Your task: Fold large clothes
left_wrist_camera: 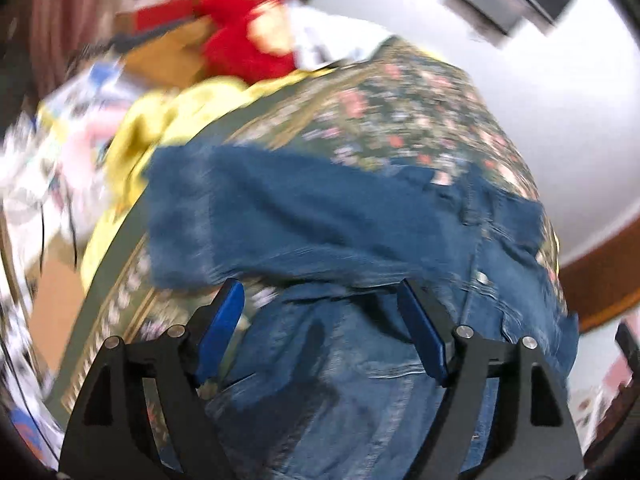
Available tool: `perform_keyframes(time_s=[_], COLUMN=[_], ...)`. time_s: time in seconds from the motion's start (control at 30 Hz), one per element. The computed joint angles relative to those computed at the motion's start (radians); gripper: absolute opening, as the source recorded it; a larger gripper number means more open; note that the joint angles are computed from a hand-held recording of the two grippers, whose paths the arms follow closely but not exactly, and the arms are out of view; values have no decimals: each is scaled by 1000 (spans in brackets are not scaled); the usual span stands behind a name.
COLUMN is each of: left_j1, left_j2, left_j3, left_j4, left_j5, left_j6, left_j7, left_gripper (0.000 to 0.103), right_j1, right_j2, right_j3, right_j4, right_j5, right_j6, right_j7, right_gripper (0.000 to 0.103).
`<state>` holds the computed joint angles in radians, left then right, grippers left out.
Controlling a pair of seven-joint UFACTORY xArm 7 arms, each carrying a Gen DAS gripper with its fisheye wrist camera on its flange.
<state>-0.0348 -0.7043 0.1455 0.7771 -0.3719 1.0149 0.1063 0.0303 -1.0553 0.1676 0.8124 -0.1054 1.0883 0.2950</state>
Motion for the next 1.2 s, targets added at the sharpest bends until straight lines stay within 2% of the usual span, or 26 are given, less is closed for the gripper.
perform_keyframes(time_s=[0.13, 0.33, 0.37, 0.4, 0.43, 0.5, 0.6, 0.67, 0.73, 0.93, 1.2], left_j1=[19, 43, 50, 60, 73, 104, 132, 115, 72, -102, -350], left_j2=[49, 128, 140, 149, 155, 154, 107, 83, 74, 101, 161], left_j3=[60, 86, 83, 70, 50, -20, -139, -162, -158, -152, -223], left_j4=[-24, -34, -31, -28, -24, -16, -24, -17, 21, 220, 390], left_j5=[-64, -173, -181, -175, -151, -35, 195, 270, 291, 228, 101], left_j6=[19, -44, -60, -79, -97, -157, -275, -324, -350, -375, -357], left_j7=[-21, -26, -32, -42, -58, -83, -97, -92, -75, -6, 112], left_gripper=[78, 78, 74, 66, 60, 36, 20, 19, 18, 17, 17], right_j1=[10, 34, 40, 45, 50, 57, 69, 72, 74, 58, -18], right_j2=[34, 105, 114, 125, 130, 142, 155, 156, 152, 85, -54], right_j3=[32, 51, 51, 50, 48, 42, 30, 20, 5, -43, -112], right_j4=[5, 5, 3, 0, -4, -10, -21, -30, -37, -61, -67], right_j5=[-9, 2, 4, 9, 10, 13, 24, 29, 36, 53, 33], right_j6=[-15, -3, -1, 2, 3, 5, 5, 3, 4, -6, 40], right_j7=[1, 25, 31, 37, 41, 50, 61, 68, 72, 75, 36], right_gripper=[103, 103, 103, 103, 103, 103, 103, 103, 103, 103, 103])
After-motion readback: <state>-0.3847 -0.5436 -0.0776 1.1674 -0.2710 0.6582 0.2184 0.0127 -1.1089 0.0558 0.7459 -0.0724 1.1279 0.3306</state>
